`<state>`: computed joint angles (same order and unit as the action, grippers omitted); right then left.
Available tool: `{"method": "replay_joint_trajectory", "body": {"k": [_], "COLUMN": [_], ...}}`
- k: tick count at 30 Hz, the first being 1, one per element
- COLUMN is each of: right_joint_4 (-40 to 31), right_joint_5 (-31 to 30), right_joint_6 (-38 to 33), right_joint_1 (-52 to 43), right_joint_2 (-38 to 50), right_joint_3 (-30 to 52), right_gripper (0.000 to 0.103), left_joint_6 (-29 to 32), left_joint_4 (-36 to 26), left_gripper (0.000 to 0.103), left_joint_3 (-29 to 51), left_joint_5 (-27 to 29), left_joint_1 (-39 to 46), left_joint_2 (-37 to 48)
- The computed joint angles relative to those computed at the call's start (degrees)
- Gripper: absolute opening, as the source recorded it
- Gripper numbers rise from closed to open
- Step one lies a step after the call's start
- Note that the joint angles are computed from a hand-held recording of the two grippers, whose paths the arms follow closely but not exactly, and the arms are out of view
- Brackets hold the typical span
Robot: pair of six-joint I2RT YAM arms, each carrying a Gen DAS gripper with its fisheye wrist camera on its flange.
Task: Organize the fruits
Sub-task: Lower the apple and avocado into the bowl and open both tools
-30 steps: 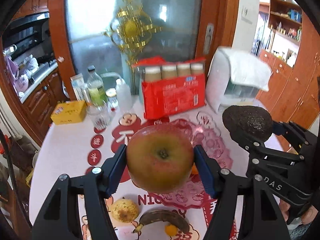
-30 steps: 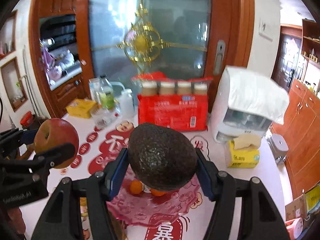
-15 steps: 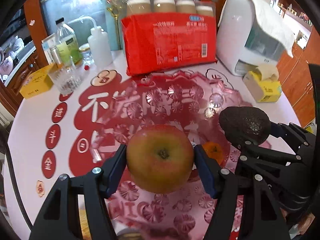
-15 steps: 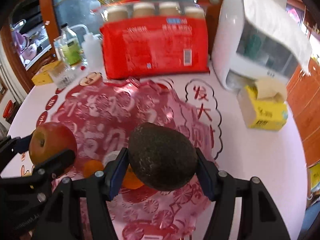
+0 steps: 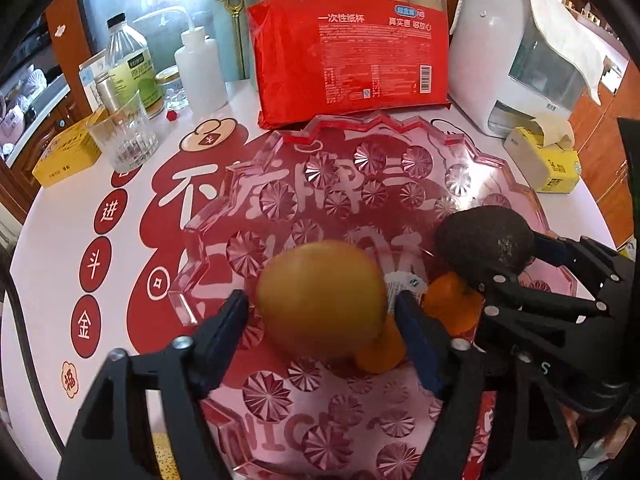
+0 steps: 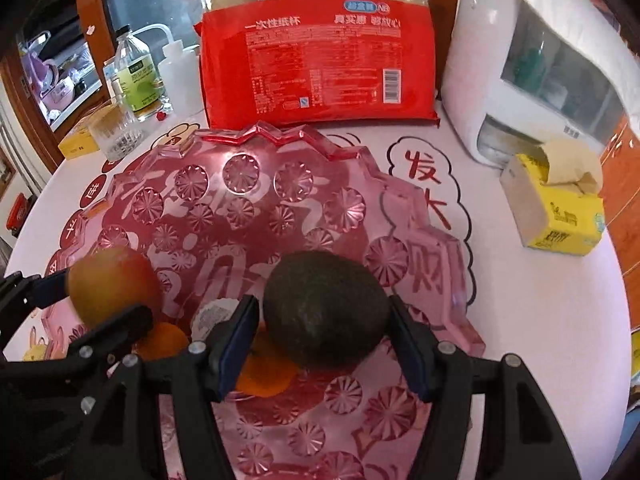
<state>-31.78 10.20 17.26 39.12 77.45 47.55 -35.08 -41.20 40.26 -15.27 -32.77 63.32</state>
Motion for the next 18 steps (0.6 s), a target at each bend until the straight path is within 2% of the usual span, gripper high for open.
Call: {"method": "replay_joint_trajectory", "body": {"k": [1,5,13,18], "right_joint_4": [-0.19,-1.30,-7.04,-12.99], "right_joint_5": [0.45,-0.56,-0.34,0.88], "right_joint_6": [-0.15,-0.60,1.56,4.30], "right_joint_1": [0.23,-0.30,0.66,3.48], "right_joint_2": [-0.02,-1.89,-9.74,-15.63], "right_joint_3": [0.07,-0.25,-0.25,1.01], "right_gripper": [0.066,0.067,0.068,0.068], "left_joint_6": [-0.06,-1.16,-4.27,-9.06], "left_joint_4": [-0.07,-1.48,-10.46,-17.45], "left_gripper": [0.083,0.091,0.091,0.091], "left_joint_3": [-0.19,-0.15,4.06,7.31], "left_joint_5": [-0.09,-0.93,-5.63,-7.81], "left_joint_1": [0.12,-0.70,-7.47,-12.84], "left_joint_2": [-0.32,-2.39,-6.61,-11.32]}}
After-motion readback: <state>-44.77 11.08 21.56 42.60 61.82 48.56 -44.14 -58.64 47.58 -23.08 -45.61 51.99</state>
